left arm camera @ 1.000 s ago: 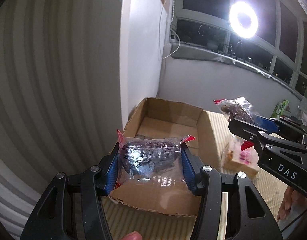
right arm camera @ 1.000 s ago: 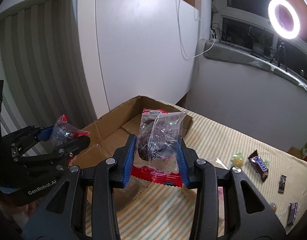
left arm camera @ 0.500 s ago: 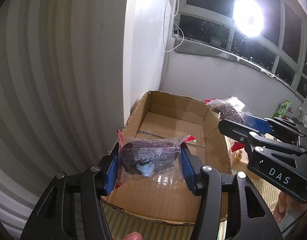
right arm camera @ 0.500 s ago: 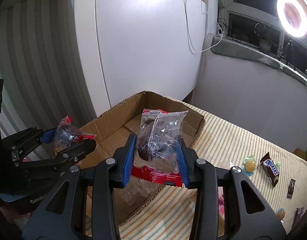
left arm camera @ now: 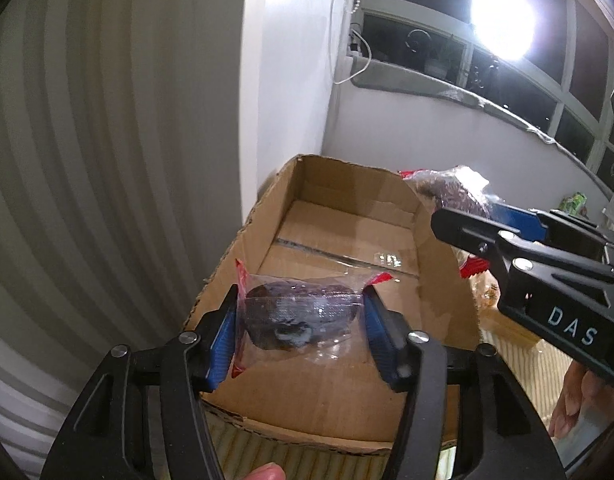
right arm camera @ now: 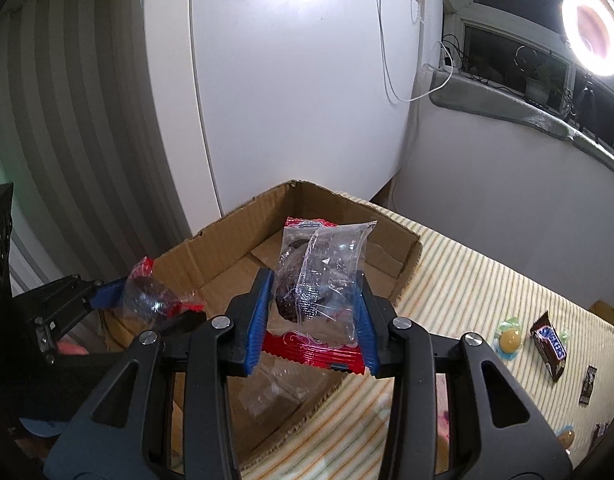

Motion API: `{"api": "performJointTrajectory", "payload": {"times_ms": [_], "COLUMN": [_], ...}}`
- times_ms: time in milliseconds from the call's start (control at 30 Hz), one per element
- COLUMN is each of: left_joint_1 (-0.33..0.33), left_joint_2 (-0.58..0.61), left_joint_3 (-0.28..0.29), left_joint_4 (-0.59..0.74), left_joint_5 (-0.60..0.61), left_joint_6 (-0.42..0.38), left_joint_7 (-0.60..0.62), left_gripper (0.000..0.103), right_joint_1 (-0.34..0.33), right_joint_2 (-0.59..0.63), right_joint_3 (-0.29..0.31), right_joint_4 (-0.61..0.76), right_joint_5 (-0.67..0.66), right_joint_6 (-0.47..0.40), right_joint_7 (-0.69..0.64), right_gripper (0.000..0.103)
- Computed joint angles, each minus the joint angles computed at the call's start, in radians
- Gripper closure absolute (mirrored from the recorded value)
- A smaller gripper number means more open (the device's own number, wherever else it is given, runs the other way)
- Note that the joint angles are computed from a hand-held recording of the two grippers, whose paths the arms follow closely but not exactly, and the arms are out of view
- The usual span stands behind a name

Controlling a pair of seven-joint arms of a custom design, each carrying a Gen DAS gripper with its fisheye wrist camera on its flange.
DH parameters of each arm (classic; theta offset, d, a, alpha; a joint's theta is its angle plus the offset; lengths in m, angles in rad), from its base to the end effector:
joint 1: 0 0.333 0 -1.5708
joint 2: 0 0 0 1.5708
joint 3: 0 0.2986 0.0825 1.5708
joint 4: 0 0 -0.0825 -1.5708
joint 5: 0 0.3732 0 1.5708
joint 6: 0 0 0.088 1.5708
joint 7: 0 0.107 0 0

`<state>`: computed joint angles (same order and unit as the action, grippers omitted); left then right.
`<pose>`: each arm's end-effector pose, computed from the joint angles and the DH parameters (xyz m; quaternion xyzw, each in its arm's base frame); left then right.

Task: Organize snacks
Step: 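Open both tools to drop the candy bag into the box, then withdraw both tools from the box back over the snacks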

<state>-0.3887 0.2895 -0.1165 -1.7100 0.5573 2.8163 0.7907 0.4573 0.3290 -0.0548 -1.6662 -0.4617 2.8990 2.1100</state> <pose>0.5806 -0.3407 0.5017 -0.5879 0.6904 -0.3574 0.2238 0.6173 0.2973 0.5075 -0.7107 0.5400 -0.2772 0.3556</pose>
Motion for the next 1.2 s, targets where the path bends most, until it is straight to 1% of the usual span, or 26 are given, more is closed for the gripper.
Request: {"api": "performJointTrajectory", "payload": {"times_ms": [33, 133, 167, 200, 233, 300, 367, 467, 767, 800, 1100, 1167, 1200], "left_joint_1": [0.002, -0.01, 0.004, 0.005, 0.002, -0.001, -0.006, 0.002, -0.006, -0.004, -0.01, -0.014, -0.015], "left_joint_2": [0.002, -0.003, -0.005, -0.006, -0.008, -0.011, -0.019, -0.029, -0.067, -0.053, -0.079, -0.082, -0.083], "left_joint_3": [-0.002, 0.016, 0.003, 0.002, 0.007, 0.01, 0.018, 0.012, 0.01, 0.004, -0.013, -0.018, -0.021], "left_joint_4": [0.003, 0.004, -0.003, -0.001, 0.0, -0.001, -0.005, -0.016, -0.054, -0.032, -0.036, -0.033, -0.032], "left_joint_5": [-0.006, 0.024, 0.005, 0.003, 0.014, 0.026, 0.054, 0.061, 0.15, 0.149, 0.215, 0.232, 0.236], "left_joint_6": [-0.007, -0.022, -0.006, -0.009, -0.011, -0.014, -0.018, -0.011, -0.003, -0.011, -0.02, -0.023, -0.023], "left_joint_7": [0.005, -0.038, -0.022, -0.021, -0.028, -0.04, -0.068, -0.079, -0.162, -0.16, -0.204, -0.214, -0.215], "left_gripper": [0.042, 0.024, 0.024, 0.024, 0.024, 0.024, 0.024, 0.024, 0.023, 0.023, 0.023, 0.023, 0.023], "right_joint_1": [-0.006, -0.013, -0.006, 0.007, 0.021, 0.044, 0.076, 0.082, 0.019, 0.012, -0.066, -0.089, -0.101], "right_joint_2": [0.01, 0.04, 0.047, 0.05, 0.043, 0.022, -0.01, -0.039, -0.136, -0.148, -0.26, -0.291, -0.31], "right_joint_3": [0.006, 0.014, 0.008, -0.008, -0.026, -0.055, -0.09, -0.096, -0.038, -0.031, 0.039, 0.057, 0.065], "right_joint_4": [0.012, 0.053, 0.066, 0.072, 0.063, 0.037, 0.001, -0.024, -0.123, -0.134, -0.235, -0.263, -0.281], "right_joint_5": [0.008, 0.032, 0.031, 0.017, -0.002, -0.039, -0.109, -0.194, -0.351, -0.371, -0.525, -0.566, -0.592], "right_joint_6": [0.005, 0.013, 0.008, 0.01, 0.023, 0.033, 0.035, 0.011, 0.005, 0.005, -0.011, -0.014, -0.014], "right_joint_7": [-0.011, -0.047, -0.05, -0.04, -0.019, 0.024, 0.095, 0.168, 0.324, 0.345, 0.511, 0.556, 0.586], "right_gripper": [0.061, 0.059, 0.055, 0.044, 0.042, 0.042, 0.042, 0.042, 0.042, 0.042, 0.041, 0.038, 0.032]}}
